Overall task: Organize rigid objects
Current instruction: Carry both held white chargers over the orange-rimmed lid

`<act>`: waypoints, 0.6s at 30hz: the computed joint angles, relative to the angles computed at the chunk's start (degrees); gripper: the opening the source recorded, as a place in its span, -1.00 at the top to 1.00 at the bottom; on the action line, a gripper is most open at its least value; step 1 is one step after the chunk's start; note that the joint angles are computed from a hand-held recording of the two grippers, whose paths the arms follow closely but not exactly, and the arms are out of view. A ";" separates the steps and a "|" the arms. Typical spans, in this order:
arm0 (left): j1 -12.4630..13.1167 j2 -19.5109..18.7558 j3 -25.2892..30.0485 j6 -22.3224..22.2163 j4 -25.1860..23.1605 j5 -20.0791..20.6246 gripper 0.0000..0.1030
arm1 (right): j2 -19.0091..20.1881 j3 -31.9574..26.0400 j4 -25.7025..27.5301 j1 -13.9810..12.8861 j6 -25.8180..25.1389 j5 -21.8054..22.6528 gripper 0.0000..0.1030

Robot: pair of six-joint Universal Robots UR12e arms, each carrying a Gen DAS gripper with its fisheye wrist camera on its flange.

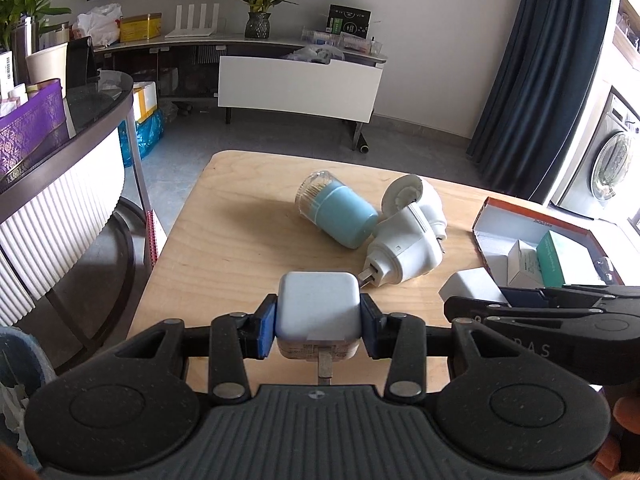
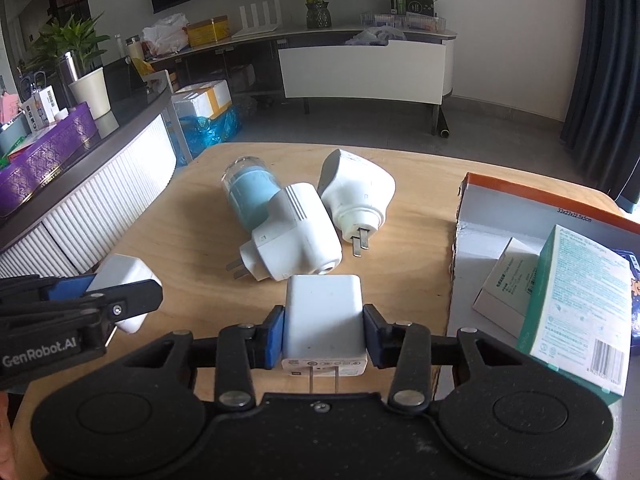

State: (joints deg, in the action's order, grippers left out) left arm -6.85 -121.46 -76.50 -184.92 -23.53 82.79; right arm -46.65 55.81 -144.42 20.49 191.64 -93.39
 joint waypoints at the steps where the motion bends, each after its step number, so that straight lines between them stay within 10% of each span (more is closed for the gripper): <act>1: -0.08 0.16 -0.15 0.02 0.22 -0.05 0.19 | -0.54 0.81 -0.88 0.00 0.11 0.09 0.02; 18: -1.76 3.12 -3.45 2.02 2.98 -2.11 0.18 | -8.63 11.70 -9.08 0.44 3.25 -2.57 0.02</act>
State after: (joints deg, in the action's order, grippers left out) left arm -8.61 -118.34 -79.95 -182.91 -20.55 80.67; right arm -55.28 67.51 -153.51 20.92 194.89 -95.97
